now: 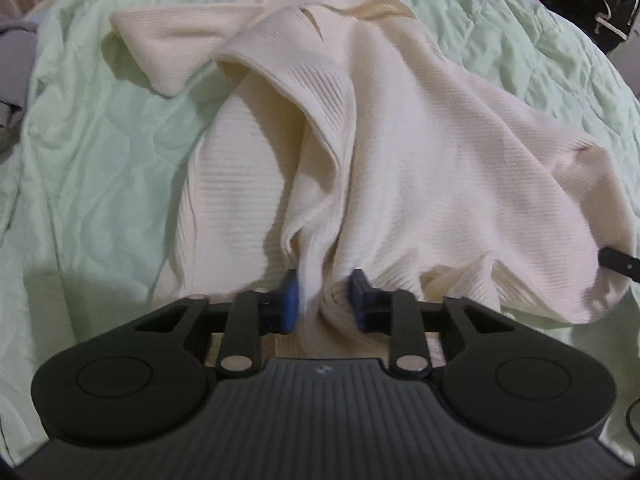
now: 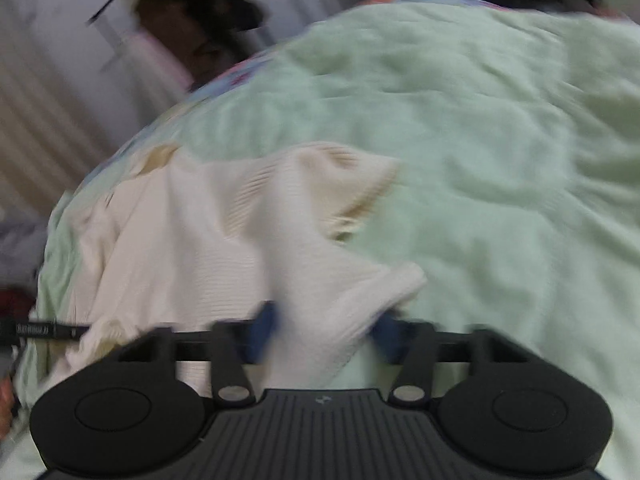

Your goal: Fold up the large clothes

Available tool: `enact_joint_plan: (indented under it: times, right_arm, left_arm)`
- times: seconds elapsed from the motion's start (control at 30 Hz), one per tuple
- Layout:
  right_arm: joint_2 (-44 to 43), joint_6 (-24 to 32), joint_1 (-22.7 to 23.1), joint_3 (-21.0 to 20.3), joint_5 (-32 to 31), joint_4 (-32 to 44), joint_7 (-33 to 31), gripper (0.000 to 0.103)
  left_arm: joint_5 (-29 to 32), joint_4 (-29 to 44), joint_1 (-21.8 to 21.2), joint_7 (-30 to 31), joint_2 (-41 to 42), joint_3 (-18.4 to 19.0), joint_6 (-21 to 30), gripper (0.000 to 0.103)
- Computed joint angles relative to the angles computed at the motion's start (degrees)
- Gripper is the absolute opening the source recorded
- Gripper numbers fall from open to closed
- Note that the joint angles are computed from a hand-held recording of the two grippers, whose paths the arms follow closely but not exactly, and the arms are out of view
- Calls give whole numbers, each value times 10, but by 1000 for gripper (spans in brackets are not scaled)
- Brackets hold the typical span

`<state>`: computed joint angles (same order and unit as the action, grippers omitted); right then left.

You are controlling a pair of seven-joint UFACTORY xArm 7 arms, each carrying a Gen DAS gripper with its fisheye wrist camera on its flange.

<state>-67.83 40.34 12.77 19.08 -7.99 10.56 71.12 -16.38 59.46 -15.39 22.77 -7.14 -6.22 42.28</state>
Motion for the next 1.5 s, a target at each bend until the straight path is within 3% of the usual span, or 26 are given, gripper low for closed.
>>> enact_joint_plan:
  times: [0.07, 0.1, 0.17, 0.2, 0.3, 0.37, 0.43, 0.53, 0.6, 0.63, 0.7, 0.73, 0.8, 0.9, 0.97, 1.07, 1.1, 1.13, 1.17, 1.2, 1.27, 1.33, 1.4, 1.43, 1.5]
  right_arm:
    - [20, -9, -25, 10, -23, 22, -10, 10]
    - [11, 1, -35, 19, -35, 35, -10, 10]
    - [-28, 50, -43, 30, -54, 70, -19, 10]
    - [-43, 70, -49, 35, -64, 88, -26, 10]
    - [-71, 140, -39, 38, -59, 139, -55, 10]
    - [-66, 230, -15, 37, -23, 190, -80, 11]
    - [-46, 282, 25, 15, 40, 195, -100, 14]
    - [-45, 318, 49, -3, 117, 150, -75, 25]
    - [-44, 352, 38, 21, 107, 161, -58, 35]
    - [-52, 360, 33, 31, 98, 167, -48, 40]
    - [-91, 340, 29, 36, 86, 165, -30, 56]
    - [-114, 323, 26, 34, 80, 159, -23, 58]
    - [-162, 280, 15, 22, 65, 135, -17, 63]
    - [-185, 228, -10, -17, 38, 102, -49, 63]
    - [-145, 179, -31, -62, 28, 80, -92, 63]
    - [-48, 58, -61, -115, 36, 37, -138, 62]
    - [-15, 32, -67, -118, 45, 34, -144, 48]
    - [14, 8, -72, -114, 51, 33, -147, 35]
    - [39, -16, -74, -86, 46, 35, -141, 9]
    - [70, -33, -74, -41, 18, 48, -124, 8]
    - [118, -8, -92, 57, -39, 110, -132, 8]
    - [161, 9, -77, 108, -89, 159, -150, 8]
    - [228, -8, -7, 94, -91, 203, -218, 15]
    - [243, -27, 30, 66, -67, 208, -234, 19]
    - [226, -37, 47, 45, -45, 201, -221, 29]
  left_arm:
    - [12, -22, 2, -14, -29, -2, -38, 13]
    - [19, -33, 2, -22, -42, -3, -57, 0]
    - [65, -72, 21, -48, -98, -14, -118, 0]
    - [65, -82, 13, -47, -123, 2, -126, 0]
    - [-33, -67, -21, 7, -168, 79, -48, 0]
    - [-57, -56, -16, 24, -175, 97, -3, 2]
    - [-54, -55, -2, 30, -171, 90, 10, 3]
    - [-14, -47, 18, 21, -147, 60, 13, 20]
    - [-6, -43, 15, 28, -128, 49, 9, 53]
    - [-6, -40, 13, 33, -120, 45, 7, 61]
    - [-1, -27, 9, 30, -96, 33, 3, 70]
    - [-2, -17, 6, 31, -80, 29, 1, 73]
    - [-10, 3, 1, 33, -49, 23, -2, 88]
    - [-18, 47, -10, 38, 20, 5, -15, 98]
    - [46, 57, -13, -2, 53, -16, -44, 98]
    - [159, 76, -27, -67, 106, -30, -75, 101]
    - [174, 76, -31, -74, 114, -31, -83, 101]
    - [174, 65, -31, -74, 114, -31, -104, 101]
    - [150, 40, -28, -62, 107, -32, -142, 98]
    - [105, 17, -23, -35, 95, -33, -170, 87]
    - [21, 0, -14, 33, 76, -31, -170, 68]
    - [-53, -8, -10, 101, 58, -22, -154, 67]
    - [-79, -8, -10, 150, 47, -15, -147, 67]
    - [-80, -11, -11, 159, 43, -14, -148, 67]
    - [-81, -18, -13, 173, 35, -11, -144, 66]
